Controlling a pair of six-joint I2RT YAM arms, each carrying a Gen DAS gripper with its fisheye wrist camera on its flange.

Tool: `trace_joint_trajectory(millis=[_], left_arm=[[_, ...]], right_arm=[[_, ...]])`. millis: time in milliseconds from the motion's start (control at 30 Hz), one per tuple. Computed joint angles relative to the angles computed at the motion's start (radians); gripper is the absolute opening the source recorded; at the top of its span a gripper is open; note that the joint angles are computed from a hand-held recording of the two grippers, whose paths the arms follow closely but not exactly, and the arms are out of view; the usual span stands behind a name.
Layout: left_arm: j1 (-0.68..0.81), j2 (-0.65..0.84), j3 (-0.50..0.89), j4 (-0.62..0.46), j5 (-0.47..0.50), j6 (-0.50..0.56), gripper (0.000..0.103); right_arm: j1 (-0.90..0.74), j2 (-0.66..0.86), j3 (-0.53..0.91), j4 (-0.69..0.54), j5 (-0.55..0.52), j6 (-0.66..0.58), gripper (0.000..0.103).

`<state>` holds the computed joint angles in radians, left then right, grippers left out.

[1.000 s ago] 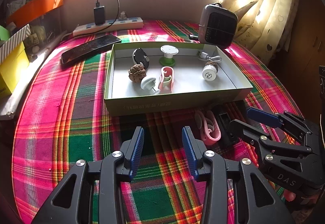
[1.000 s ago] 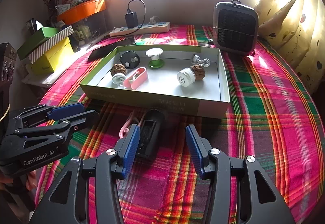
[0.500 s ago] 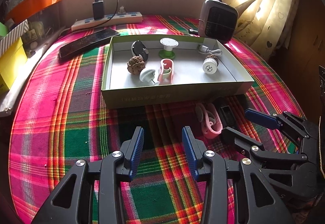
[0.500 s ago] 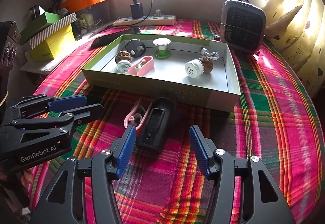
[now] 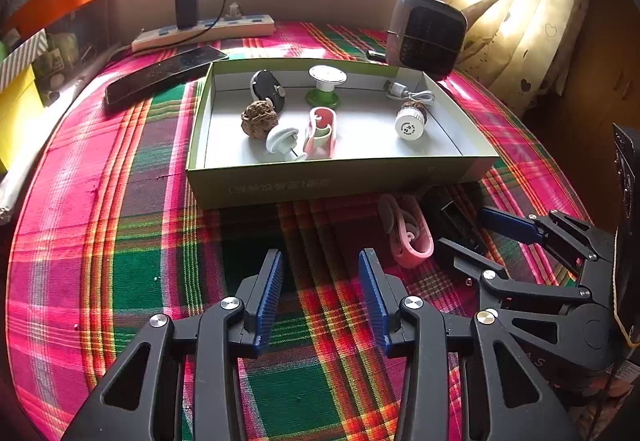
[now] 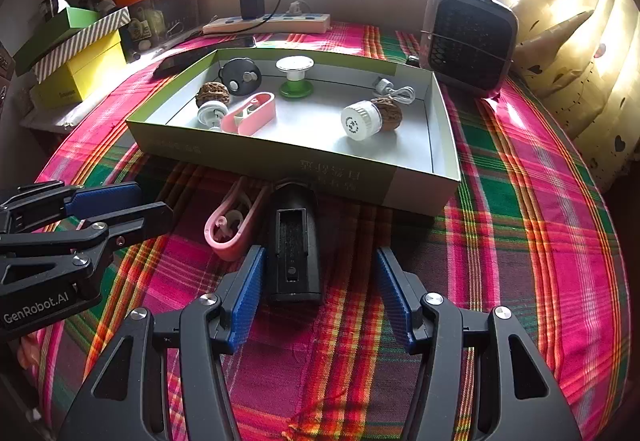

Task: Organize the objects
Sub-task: 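Grasp the second pink cable with the left tool while the right grasps the black device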

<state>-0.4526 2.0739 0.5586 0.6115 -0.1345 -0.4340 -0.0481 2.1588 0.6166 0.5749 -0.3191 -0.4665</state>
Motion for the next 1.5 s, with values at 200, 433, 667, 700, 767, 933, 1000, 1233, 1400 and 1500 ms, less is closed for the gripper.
trace_joint_trajectory(millis=[200, 433, 667, 700, 767, 933, 1000, 1233, 1400, 1500], left_arm=[[-0.001, -0.001, 0.003, 0.003, 0.023, 0.003, 0.039], [-0.011, -0.003, 0.019, -0.003, 0.061, -0.003, 0.042], [-0.041, 0.004, 0.061, -0.044, 0.058, 0.0, 0.042], [-0.046, 0.006, 0.069, -0.052, 0.056, -0.001, 0.042], [-0.053, 0.014, 0.087, -0.068, 0.054, 0.001, 0.042], [-0.076, 0.034, 0.139, -0.115, 0.031, 0.006, 0.042], [-0.084, 0.045, 0.165, -0.142, 0.019, 0.01, 0.042], [-0.115, 0.078, 0.221, -0.19, -0.046, 0.033, 0.042], [-0.117, 0.084, 0.224, -0.183, -0.058, 0.032, 0.042], [-0.115, 0.087, 0.222, -0.173, -0.061, 0.031, 0.042]], right_arm=[[-0.013, 0.008, 0.028, -0.034, -0.018, -0.009, 0.056], [-0.039, 0.005, 0.037, -0.048, -0.037, -0.025, 0.03], [-0.073, 0.008, 0.056, -0.075, -0.062, -0.038, 0.028], [-0.079, 0.008, 0.057, -0.078, -0.065, -0.042, 0.028], [-0.09, 0.009, 0.062, -0.084, -0.069, -0.042, 0.028], [-0.112, 0.012, 0.073, -0.097, -0.076, -0.045, 0.028], [-0.121, 0.013, 0.078, -0.105, -0.083, -0.046, 0.028], [-0.14, 0.014, 0.085, -0.115, -0.093, -0.054, 0.028], [-0.143, 0.016, 0.089, -0.12, -0.099, -0.053, 0.028], [-0.144, 0.016, 0.089, -0.121, -0.101, -0.053, 0.028]])
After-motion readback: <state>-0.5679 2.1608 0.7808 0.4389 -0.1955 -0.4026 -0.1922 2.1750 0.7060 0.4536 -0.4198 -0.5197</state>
